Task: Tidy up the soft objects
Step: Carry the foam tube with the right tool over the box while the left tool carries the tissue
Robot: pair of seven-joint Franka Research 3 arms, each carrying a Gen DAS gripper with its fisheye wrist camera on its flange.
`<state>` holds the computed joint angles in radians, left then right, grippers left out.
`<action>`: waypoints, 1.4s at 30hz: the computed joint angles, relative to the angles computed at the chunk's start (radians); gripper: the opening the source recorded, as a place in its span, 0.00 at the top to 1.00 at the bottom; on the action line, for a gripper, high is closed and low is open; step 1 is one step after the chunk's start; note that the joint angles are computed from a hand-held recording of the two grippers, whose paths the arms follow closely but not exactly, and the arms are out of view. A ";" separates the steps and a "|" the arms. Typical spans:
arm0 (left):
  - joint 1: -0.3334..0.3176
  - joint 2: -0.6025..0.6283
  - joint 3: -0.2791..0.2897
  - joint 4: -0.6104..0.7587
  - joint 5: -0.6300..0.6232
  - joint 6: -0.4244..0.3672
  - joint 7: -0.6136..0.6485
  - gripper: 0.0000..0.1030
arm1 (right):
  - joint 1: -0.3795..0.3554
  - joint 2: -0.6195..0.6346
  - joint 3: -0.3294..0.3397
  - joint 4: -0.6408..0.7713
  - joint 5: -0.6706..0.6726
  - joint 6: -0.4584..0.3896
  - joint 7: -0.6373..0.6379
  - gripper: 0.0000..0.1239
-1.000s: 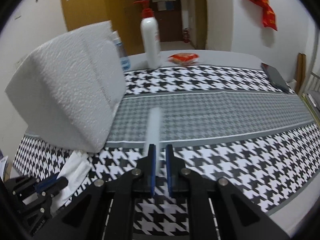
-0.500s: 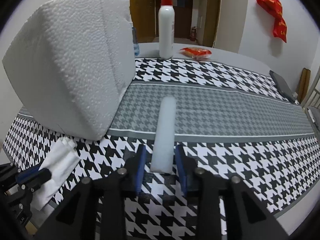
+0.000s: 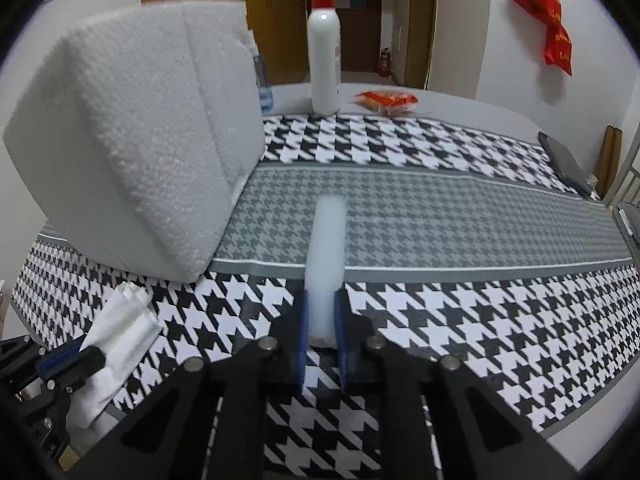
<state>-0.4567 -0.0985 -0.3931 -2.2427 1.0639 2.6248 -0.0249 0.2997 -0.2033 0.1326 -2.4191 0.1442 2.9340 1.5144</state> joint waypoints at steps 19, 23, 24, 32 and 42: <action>-0.006 -0.085 -0.049 0.025 0.062 -0.076 -0.007 0.94 | 0.081 -0.227 -0.050 -0.133 0.181 0.084 -0.147 0.88; -0.008 -0.102 -0.064 0.038 0.089 -0.091 -0.015 0.94 | 0.102 -0.274 -0.062 -0.163 0.202 0.109 -0.168 0.88; -0.008 -0.104 -0.068 0.041 0.095 -0.096 -0.014 0.94 | 0.098 -0.293 -0.056 -0.176 0.203 0.118 -0.167 0.88; -0.011 -0.113 -0.086 0.080 0.149 -0.154 -0.017 0.94 | 0.140 -0.343 -0.090 -0.200 0.228 0.162 -0.204 0.88; -0.001 -0.131 -0.089 0.119 0.230 -0.181 -0.048 0.94 | 0.153 -0.382 -0.091 -0.205 0.227 0.219 -0.214 0.88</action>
<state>-0.4573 -0.2297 -0.4823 -2.1238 1.2941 2.4441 -0.0729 0.4526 -0.5850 0.0415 -2.6239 0.3717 3.1526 1.2999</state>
